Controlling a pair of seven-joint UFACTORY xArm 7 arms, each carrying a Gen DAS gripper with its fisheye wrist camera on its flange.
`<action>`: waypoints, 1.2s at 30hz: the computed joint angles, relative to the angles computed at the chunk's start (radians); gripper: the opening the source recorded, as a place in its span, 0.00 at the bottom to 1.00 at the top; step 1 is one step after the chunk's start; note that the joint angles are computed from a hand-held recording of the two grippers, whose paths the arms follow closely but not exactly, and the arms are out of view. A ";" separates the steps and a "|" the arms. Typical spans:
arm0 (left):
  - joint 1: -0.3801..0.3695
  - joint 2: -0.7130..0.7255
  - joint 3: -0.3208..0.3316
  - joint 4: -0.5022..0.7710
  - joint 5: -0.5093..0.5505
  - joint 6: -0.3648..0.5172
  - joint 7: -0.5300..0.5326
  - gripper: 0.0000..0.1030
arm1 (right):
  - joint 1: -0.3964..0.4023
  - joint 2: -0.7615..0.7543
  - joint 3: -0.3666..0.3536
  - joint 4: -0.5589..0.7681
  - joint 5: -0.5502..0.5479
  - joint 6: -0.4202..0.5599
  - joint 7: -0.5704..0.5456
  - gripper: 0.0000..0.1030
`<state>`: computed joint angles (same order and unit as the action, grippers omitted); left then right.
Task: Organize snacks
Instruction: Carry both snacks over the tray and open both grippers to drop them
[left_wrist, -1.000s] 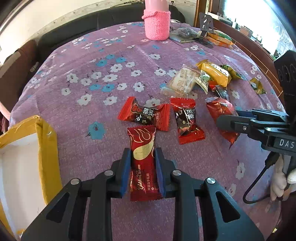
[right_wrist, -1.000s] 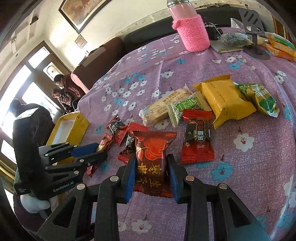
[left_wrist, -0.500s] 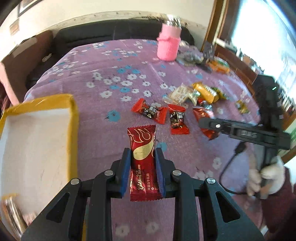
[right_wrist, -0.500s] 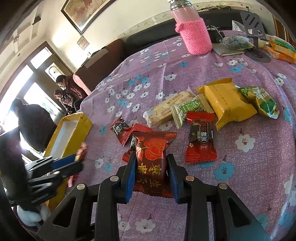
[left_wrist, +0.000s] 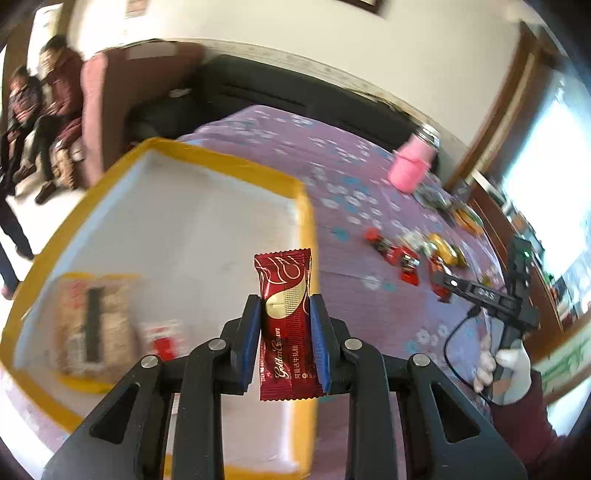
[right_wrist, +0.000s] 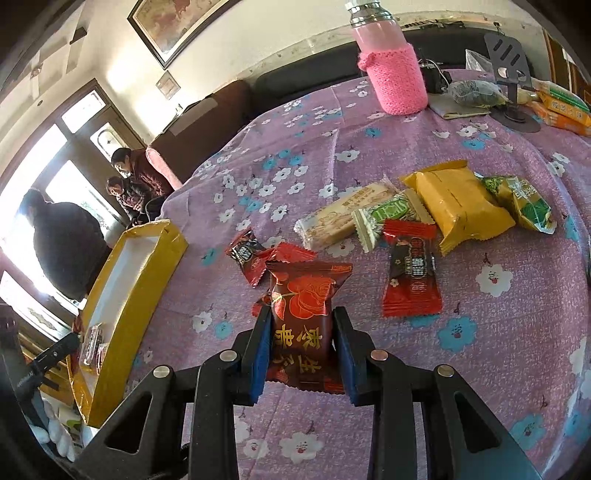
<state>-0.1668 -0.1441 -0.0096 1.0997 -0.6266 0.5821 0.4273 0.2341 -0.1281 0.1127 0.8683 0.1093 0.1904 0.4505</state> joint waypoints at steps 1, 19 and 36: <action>0.007 -0.004 0.007 -0.007 -0.002 -0.003 -0.002 0.23 | -0.011 0.000 0.013 0.006 -0.034 0.009 0.030 0.32; 0.106 0.055 0.061 0.001 0.001 -0.042 0.019 0.23 | 0.207 0.284 0.126 0.509 -0.121 0.221 -0.025 0.31; 0.185 0.200 0.000 0.161 0.052 0.047 -0.008 0.27 | 0.381 0.604 0.072 0.875 -0.158 0.432 -0.042 0.34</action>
